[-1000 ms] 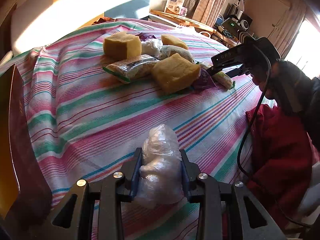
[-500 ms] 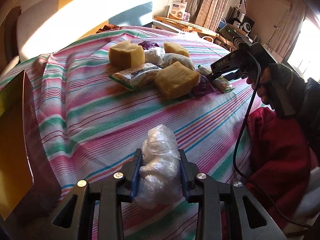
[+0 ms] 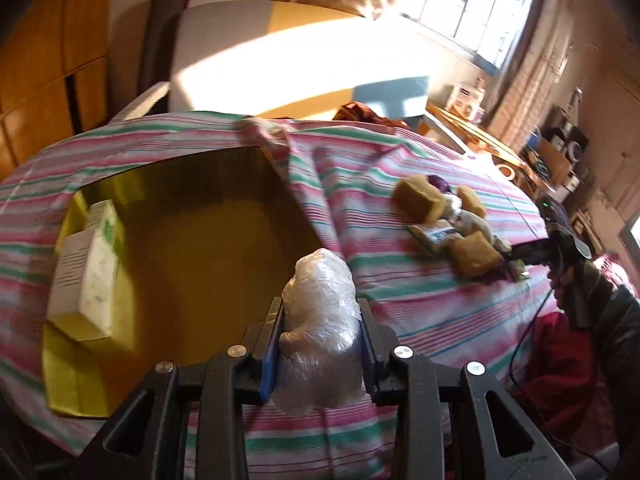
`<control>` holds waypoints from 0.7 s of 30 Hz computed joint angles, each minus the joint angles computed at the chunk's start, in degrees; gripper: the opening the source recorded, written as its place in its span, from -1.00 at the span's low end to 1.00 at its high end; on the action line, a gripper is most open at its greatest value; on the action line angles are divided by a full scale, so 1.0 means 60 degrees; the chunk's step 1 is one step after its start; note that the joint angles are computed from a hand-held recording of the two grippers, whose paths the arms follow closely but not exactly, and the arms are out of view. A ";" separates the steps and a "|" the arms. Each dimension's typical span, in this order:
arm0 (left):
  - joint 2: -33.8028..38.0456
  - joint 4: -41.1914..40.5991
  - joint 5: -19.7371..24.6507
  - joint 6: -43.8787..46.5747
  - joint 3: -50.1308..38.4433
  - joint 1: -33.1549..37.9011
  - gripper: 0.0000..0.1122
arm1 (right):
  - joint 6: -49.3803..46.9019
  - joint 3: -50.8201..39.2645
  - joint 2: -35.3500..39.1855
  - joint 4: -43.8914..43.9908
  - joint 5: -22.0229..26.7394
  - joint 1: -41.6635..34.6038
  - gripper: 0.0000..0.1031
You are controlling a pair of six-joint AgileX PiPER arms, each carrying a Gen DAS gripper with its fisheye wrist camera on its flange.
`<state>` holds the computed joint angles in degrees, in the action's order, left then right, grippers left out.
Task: Organize objects
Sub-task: 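Lower the plastic bundle into the gold tray and open the left tool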
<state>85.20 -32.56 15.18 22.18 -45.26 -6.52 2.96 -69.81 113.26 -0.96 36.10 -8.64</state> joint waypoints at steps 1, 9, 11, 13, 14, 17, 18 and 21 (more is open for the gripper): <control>-0.0131 -0.0139 0.0055 0.0314 0.0173 0.0527 -0.40 | -0.0041 0.0022 -0.0017 0.0002 -0.0010 -0.0034 -0.01; 0.0210 -0.0547 -0.0297 0.2995 0.0765 0.2996 -0.39 | -0.0418 0.0185 -0.0146 0.0037 -0.0069 -0.0342 -0.01; 0.0621 -0.0026 -0.0522 0.2771 0.0711 0.3112 -0.38 | -0.0458 0.0175 -0.0136 0.0019 -0.0076 -0.0383 -0.01; 0.0857 -0.0258 -0.0684 0.3083 0.0762 0.3341 -0.34 | -0.0573 0.0202 -0.0159 0.0053 -0.0088 -0.0482 -0.01; 0.0949 -0.0492 -0.0715 0.3340 0.0797 0.3448 -0.33 | -0.0478 0.0228 -0.0168 0.0014 -0.0107 -0.0409 -0.01; 0.0985 -0.0560 -0.0892 0.3343 0.0998 0.3591 -0.26 | -0.0366 0.0225 -0.0152 -0.0030 -0.0122 -0.0330 -0.01; 0.0932 -0.0797 -0.0981 0.3541 0.1112 0.3595 -0.21 | -0.0426 0.0246 -0.0167 -0.0017 -0.0134 -0.0377 -0.01; 0.0731 0.0443 -0.1450 0.2131 0.1424 0.3383 -0.03 | -0.0594 0.0302 -0.0210 0.0005 -0.0168 -0.0517 -0.01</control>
